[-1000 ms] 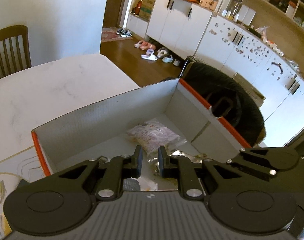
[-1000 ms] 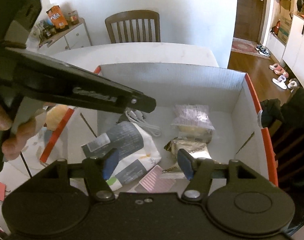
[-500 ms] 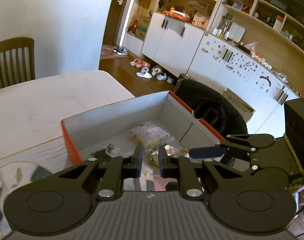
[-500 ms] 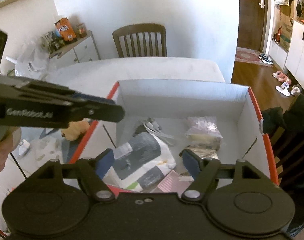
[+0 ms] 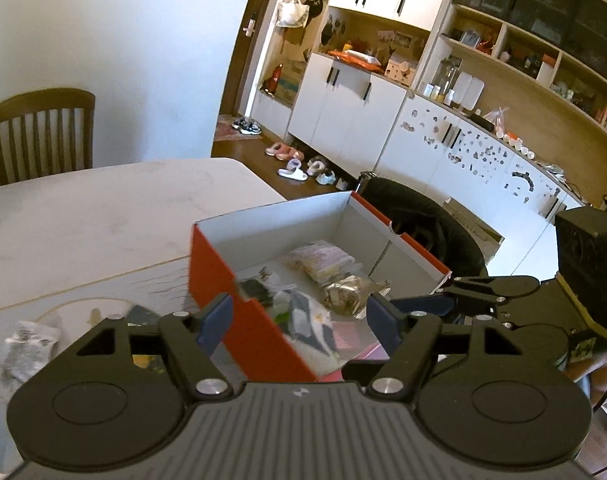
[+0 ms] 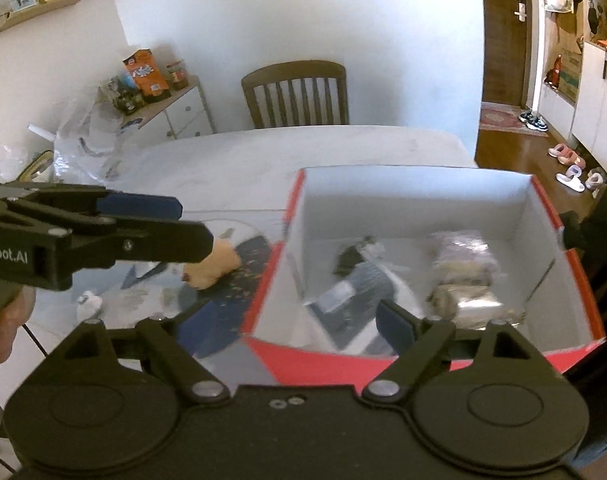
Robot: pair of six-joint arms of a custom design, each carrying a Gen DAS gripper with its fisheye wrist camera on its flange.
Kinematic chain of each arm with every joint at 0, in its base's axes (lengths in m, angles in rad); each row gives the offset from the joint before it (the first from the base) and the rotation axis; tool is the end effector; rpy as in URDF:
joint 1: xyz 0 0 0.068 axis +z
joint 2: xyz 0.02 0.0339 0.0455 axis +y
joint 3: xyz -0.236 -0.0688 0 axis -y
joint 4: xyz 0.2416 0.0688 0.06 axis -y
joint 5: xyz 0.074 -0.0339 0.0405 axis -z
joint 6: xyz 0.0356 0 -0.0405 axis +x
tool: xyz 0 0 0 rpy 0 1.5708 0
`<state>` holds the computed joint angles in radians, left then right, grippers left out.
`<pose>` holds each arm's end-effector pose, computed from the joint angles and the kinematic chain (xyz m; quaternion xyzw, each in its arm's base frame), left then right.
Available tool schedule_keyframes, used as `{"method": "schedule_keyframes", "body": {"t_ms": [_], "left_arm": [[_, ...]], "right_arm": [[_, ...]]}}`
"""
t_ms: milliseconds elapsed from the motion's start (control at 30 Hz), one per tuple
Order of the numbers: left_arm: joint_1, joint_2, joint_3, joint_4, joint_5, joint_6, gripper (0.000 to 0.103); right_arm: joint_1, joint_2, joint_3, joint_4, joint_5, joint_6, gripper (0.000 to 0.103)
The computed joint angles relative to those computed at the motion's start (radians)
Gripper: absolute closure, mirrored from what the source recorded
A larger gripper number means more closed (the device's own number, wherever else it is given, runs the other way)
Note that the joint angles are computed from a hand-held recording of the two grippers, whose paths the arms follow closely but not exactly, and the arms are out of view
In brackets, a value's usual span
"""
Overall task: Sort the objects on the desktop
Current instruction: 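Move both tools back toward the binder clip and tooth plush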
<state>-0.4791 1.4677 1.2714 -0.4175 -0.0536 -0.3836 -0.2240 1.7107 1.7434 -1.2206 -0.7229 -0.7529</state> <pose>0.2972 -0.1522 0.2969 0.0300 0.8869 -0.1708 0.4281 0.3270 -0.0503 0.3217 -0.3050 0.8688 0.2231 0.3201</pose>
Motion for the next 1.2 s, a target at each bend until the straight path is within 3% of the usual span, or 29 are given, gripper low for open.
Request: {"method": "schedule_keyframes", "body": {"t_ms": [300,467,633,767,833,933,1200], "left_arm": [[0.084,-0.239,-0.188,-0.037,0.036,0.026,0.029],[0.179,-0.376,-0.285,-0.075,0.099,0.075,0.023],[0.333,-0.515,-0.367,-0.129,0.195,0.13,0.016],[0.48,-0.582,-0.408,-0.171,0.28,0.171,0.001],[0.565,-0.608,-0.429,-0.188,0.352,0.186,0.001],[0.653,-0.619,-0.436,-0.199,0.424,0.191,0.001],[0.694,-0.576,-0.325,-0.178,0.461,0.216,0.001]], "right_arm": [[0.103,-0.248,-0.265,0.084,0.009,0.092,0.007],[0.189,-0.38,-0.393,0.142,0.045,0.174,0.006],[0.287,-0.504,-0.499,0.179,0.085,0.26,0.006],[0.384,-0.594,-0.579,0.199,0.126,0.317,0.006],[0.434,-0.63,-0.608,0.205,0.15,0.342,0.006],[0.513,-0.68,-0.654,0.219,0.189,0.382,0.006],[0.623,-0.749,-0.693,0.242,0.254,0.479,0.006]]}}
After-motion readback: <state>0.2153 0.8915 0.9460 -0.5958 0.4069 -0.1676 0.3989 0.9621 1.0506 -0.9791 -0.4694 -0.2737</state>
